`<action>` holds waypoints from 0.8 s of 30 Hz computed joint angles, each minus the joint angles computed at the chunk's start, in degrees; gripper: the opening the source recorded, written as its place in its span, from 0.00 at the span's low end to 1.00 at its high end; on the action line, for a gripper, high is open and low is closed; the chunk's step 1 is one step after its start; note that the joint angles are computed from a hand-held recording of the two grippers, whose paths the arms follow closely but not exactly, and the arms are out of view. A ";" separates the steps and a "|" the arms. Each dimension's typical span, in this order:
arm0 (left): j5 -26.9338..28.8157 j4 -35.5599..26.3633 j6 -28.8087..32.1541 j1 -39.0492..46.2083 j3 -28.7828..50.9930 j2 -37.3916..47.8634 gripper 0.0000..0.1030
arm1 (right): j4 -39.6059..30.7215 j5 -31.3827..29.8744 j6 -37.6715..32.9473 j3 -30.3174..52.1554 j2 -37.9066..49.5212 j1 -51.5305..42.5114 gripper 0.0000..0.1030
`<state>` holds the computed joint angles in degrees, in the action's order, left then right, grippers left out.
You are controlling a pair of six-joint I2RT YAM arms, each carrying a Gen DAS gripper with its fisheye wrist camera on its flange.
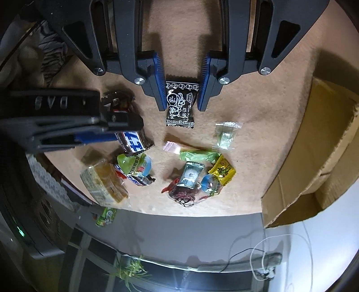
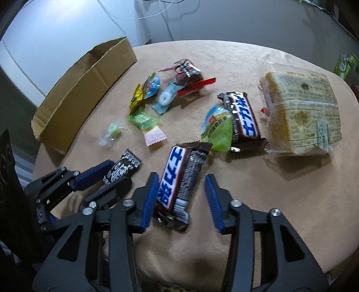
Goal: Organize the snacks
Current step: 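Grasp the Snickers bar with the right tool while the left tool grasps the black snack packet, then carry both snacks over the cardboard box and open both tools to drop them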
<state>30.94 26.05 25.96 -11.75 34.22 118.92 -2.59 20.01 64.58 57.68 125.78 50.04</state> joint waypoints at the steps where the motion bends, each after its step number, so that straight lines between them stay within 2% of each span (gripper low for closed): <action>1: 0.09 0.27 -0.43 0.06 -0.19 -0.02 0.25 | 0.45 0.05 -0.07 -0.11 -0.07 0.14 0.34; 5: 0.52 -0.04 -1.75 0.44 -0.07 -0.09 0.25 | 1.49 0.47 0.15 -1.04 -0.49 0.62 0.33; 13: 1.80 -1.21 -3.08 2.12 -0.21 -0.85 0.25 | 9.19 0.78 3.90 -8.96 -4.51 1.71 0.32; 24: 5.06 -3.11 -4.48 6.22 -1.57 -6.68 0.25 | 8.58 4.38 3.43 -10.91 -10.44 3.25 0.32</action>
<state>36.00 22.94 21.48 -5.53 32.64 112.23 5.99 24.39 68.01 46.78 115.34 53.29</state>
